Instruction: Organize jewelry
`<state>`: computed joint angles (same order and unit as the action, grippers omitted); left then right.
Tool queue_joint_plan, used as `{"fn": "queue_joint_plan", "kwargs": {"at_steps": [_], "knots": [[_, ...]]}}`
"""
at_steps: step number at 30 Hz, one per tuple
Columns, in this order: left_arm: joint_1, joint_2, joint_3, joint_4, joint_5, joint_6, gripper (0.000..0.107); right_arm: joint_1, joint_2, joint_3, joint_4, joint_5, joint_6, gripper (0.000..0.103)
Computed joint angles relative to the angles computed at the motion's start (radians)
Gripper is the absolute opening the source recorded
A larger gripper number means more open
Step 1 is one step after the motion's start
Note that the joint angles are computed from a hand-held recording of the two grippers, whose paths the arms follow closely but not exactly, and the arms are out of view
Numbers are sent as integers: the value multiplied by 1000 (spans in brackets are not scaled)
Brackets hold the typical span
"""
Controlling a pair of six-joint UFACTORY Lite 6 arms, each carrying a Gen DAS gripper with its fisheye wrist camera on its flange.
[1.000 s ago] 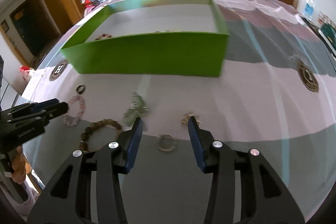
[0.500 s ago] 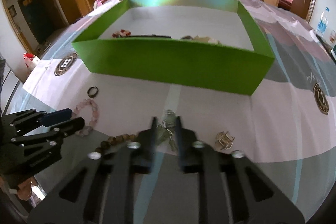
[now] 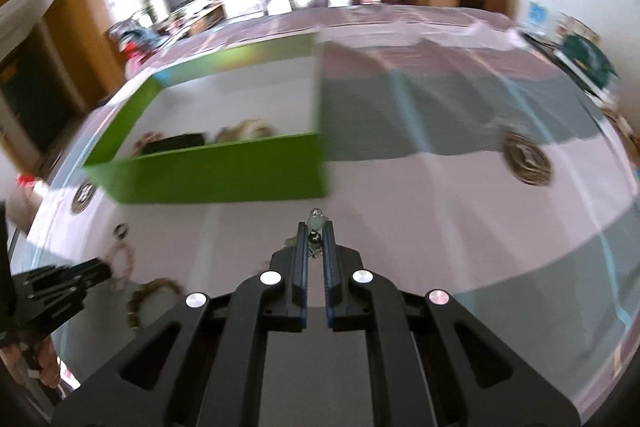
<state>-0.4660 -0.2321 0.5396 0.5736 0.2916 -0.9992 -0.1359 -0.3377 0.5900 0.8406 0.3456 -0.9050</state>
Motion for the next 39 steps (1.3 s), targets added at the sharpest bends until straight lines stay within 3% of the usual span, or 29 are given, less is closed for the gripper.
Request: {"fn": "queue_joint_plan", "kwargs": {"at_steps": [4,13,20,39], "knots": [[-19,8,6,51,16,-60,15,-67,31,-5,44,11,-64,7],[-70,30,19,184,61,-233,15,-42,54,-37,119,13,-157,7],[-185,48,16,381,154,-493,29,-10,79,-21,40,-10,-78,7],[-194,56,22,389,167,-512,31,39,106,-18,8,-32,-22,7]]}}
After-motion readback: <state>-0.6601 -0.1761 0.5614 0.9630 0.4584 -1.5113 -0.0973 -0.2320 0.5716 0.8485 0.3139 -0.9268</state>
